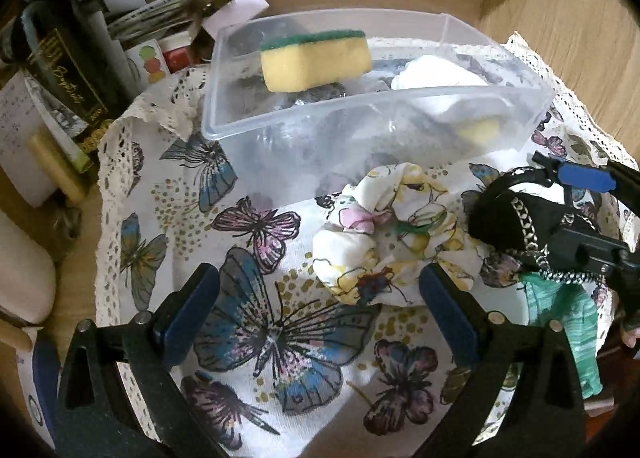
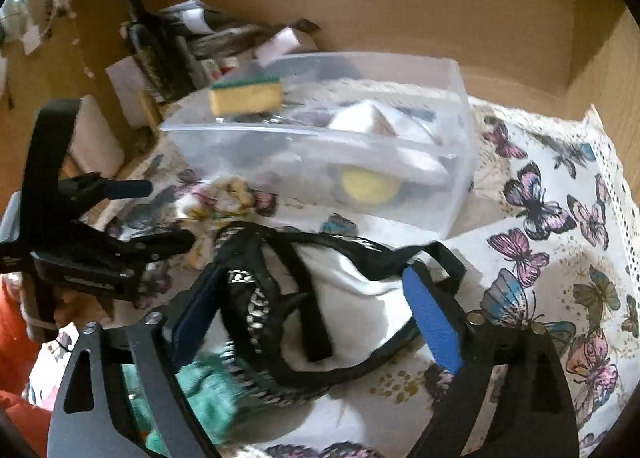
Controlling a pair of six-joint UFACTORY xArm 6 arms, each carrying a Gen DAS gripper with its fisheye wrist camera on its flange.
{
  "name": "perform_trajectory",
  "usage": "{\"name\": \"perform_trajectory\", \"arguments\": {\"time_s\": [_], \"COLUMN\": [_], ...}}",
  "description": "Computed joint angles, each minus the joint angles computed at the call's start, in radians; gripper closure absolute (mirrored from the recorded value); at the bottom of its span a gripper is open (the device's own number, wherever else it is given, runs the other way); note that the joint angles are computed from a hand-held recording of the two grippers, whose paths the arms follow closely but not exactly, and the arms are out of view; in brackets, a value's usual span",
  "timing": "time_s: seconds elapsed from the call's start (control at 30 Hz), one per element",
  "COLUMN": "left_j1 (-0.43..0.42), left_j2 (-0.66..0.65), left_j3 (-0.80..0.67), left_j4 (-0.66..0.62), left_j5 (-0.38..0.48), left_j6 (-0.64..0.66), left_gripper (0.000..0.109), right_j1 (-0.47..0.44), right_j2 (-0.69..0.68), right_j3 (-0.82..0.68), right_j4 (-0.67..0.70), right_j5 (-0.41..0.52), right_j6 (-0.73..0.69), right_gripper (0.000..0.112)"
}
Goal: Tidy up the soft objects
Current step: 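Grasp the floral scrunchie with the left gripper while the right gripper grasps the black cap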
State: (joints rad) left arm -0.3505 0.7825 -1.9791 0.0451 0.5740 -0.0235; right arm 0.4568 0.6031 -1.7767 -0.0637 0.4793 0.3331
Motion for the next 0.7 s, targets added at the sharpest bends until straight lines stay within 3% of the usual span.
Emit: {"name": "perform_trajectory", "arguments": {"time_s": [0.17,0.2,0.23,0.27,0.3,0.4,0.43,0.6,0.63,0.7], "left_j1": [0.002,0.003,0.004,0.006,0.009,0.008,0.006,-0.002,-0.002,-0.003], "left_j2": [0.044,0.055,0.064,0.082,0.104,0.089,0.082,0.062,0.058,0.049], "left_j3": [-0.069,-0.085,-0.101,-0.134,-0.171,-0.138,-0.127,-0.086,-0.078,-0.063], "left_j4": [-0.086,-0.107,-0.135,-0.167,-0.191,-0.199,-0.207,-0.215,-0.226,-0.241], "left_j5": [0.011,0.015,0.022,0.053,0.082,0.047,0.040,0.005,0.000,-0.010], "left_j6": [0.058,0.069,0.087,0.113,0.136,0.147,0.160,0.180,0.186,0.189], "left_gripper": [0.008,0.009,0.018,0.030,0.033,0.040,0.049,0.081,0.089,0.096], "right_j1": [-0.023,-0.024,-0.024,-0.023,-0.021,-0.018,-0.018,-0.018,-0.019,-0.022], "right_j2": [0.009,0.014,0.015,0.017,0.016,0.003,0.002,-0.025,-0.026,-0.035], "right_j3": [0.000,-0.003,-0.002,-0.001,0.001,0.023,0.026,0.061,0.062,0.075], "right_j4": [-0.029,-0.018,-0.005,0.005,-0.001,0.001,-0.005,-0.112,-0.106,-0.101], "right_j5": [0.026,0.037,0.041,0.040,0.038,0.009,0.003,-0.035,-0.042,-0.060], "right_j6": [0.056,0.043,0.029,0.015,0.015,-0.002,0.003,0.092,0.091,0.095], "right_gripper": [0.014,0.015,0.015,0.020,0.025,0.042,0.045,0.088,0.090,0.094]}}
